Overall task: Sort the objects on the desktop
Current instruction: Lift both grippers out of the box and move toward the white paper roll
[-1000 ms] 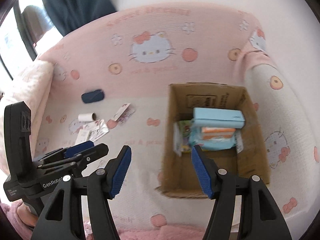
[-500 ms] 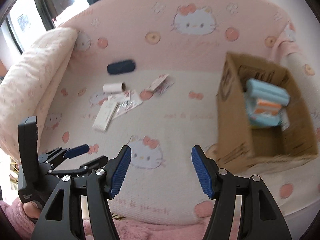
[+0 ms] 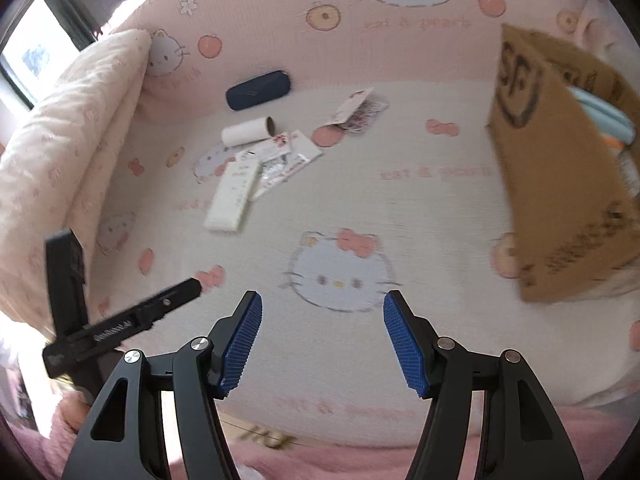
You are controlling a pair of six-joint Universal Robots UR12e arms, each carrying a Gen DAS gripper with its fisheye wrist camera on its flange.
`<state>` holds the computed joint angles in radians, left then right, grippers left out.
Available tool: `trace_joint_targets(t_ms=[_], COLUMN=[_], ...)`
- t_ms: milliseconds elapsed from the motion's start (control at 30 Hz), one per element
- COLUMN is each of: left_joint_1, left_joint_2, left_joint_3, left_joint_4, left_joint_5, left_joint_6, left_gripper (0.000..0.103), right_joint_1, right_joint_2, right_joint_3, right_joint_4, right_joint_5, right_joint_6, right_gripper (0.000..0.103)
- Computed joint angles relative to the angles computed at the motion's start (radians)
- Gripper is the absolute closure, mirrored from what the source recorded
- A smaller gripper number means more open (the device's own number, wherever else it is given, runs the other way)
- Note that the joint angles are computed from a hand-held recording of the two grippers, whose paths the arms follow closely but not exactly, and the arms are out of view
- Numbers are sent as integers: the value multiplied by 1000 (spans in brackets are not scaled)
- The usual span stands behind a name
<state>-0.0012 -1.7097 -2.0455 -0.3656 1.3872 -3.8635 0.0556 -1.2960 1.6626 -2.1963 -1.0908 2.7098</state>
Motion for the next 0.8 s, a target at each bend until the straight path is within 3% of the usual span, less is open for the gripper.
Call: trace_joint_targets(t_ms=[133, 300, 500, 633, 800], left_joint_1=[30, 47, 79, 110, 133], left_joint_2=[-1, -14, -51, -81, -125], left_joint_3=[-18, -19, -9, -25, -63], left_joint_4=[10, 17, 32, 131, 330], left_joint_5=[29, 92, 42, -40, -69], left_joint_6=[5, 38, 40, -65, -330], left_gripper=[21, 21, 21, 21, 21], right_joint_1=[29, 81, 102, 105, 112], right_joint_2=[46, 100, 162, 213, 257], right_joint_3=[-32, -73, -123, -160, -173], right_joint_4=[20, 48, 118, 138, 56], right_joint_5=[37, -5, 51, 148, 235], right_joint_6=[27, -6, 16, 93, 213], right_gripper=[42, 41, 41, 41, 41])
